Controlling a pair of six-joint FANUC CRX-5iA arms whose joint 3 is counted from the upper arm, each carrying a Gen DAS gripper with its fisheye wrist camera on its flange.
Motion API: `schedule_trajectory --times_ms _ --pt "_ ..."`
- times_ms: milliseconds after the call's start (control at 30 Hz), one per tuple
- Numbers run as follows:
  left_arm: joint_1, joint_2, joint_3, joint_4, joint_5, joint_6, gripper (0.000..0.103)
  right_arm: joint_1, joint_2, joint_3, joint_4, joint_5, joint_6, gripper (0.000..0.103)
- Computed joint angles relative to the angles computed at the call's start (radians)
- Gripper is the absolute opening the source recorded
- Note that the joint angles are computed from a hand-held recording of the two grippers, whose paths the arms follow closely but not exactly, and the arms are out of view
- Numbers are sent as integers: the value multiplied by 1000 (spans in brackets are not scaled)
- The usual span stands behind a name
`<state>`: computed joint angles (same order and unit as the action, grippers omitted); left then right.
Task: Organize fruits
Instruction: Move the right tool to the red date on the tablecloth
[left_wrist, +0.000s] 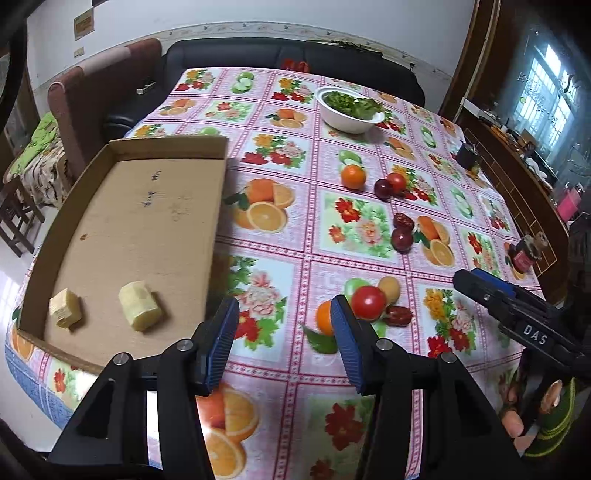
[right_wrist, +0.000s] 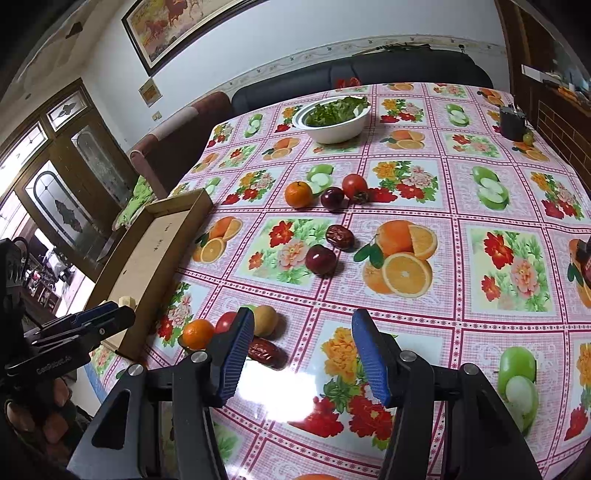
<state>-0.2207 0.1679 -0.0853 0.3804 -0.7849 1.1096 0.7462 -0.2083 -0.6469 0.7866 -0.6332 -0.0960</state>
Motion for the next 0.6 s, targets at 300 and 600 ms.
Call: schedule_trajectory --times_ms 300,600 --pt "-42 52 76 2 7 14 50 -38 15 20 44 -15 -3 57" --pt "-36 84 85 7 -28 2 50 -76 36 31 -8 11 63 56"
